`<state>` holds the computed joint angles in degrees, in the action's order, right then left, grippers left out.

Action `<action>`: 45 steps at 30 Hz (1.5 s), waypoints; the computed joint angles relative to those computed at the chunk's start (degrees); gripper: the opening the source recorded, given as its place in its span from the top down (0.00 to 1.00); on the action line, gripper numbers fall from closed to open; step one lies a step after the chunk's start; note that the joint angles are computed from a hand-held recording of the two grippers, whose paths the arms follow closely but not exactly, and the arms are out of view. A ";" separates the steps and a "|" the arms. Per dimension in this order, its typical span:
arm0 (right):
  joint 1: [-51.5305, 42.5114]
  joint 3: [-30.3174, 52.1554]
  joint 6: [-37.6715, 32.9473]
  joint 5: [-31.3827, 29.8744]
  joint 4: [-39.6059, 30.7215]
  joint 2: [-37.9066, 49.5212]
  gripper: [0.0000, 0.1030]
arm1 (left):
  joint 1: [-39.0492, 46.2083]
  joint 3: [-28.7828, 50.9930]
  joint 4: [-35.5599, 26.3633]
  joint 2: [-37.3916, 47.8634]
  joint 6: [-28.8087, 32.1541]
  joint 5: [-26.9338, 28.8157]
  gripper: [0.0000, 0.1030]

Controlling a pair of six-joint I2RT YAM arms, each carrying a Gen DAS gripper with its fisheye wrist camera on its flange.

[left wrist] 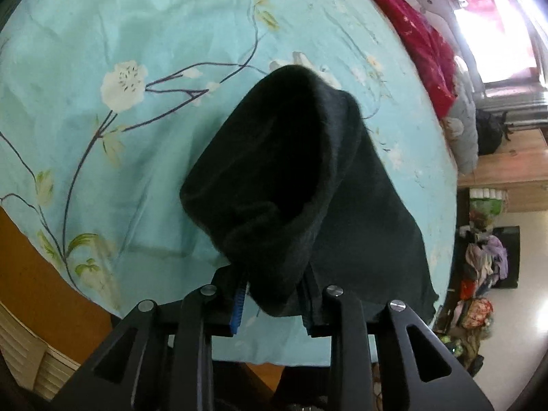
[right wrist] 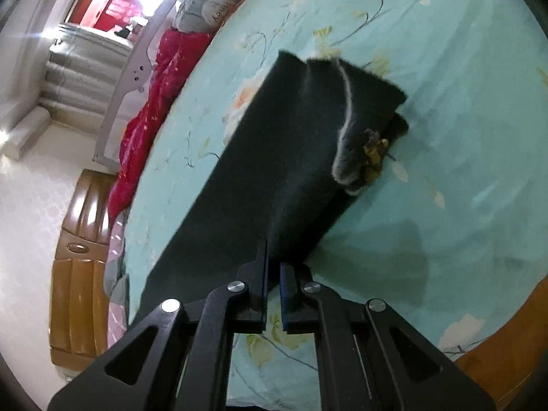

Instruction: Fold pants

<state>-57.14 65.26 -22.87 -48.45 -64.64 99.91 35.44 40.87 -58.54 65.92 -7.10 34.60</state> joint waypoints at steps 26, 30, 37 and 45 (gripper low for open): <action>68.24 16.69 15.13 22.30 7.97 1.73 0.49 | -1.72 15.04 -0.10 16.69 11.56 -0.04 0.60; 70.73 9.36 3.63 19.93 4.67 -6.02 0.52 | 1.88 8.91 -1.66 10.80 19.45 -0.40 0.60; 66.03 16.25 1.26 11.55 -4.16 -0.33 0.38 | 1.69 13.19 -1.16 15.00 17.97 1.22 0.45; 73.03 19.94 8.88 16.23 2.83 3.09 0.72 | -1.59 16.89 0.90 15.40 11.40 1.15 0.65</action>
<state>15.89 85.19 -13.99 -32.23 -61.81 102.99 33.85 57.76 -57.64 81.32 4.30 35.75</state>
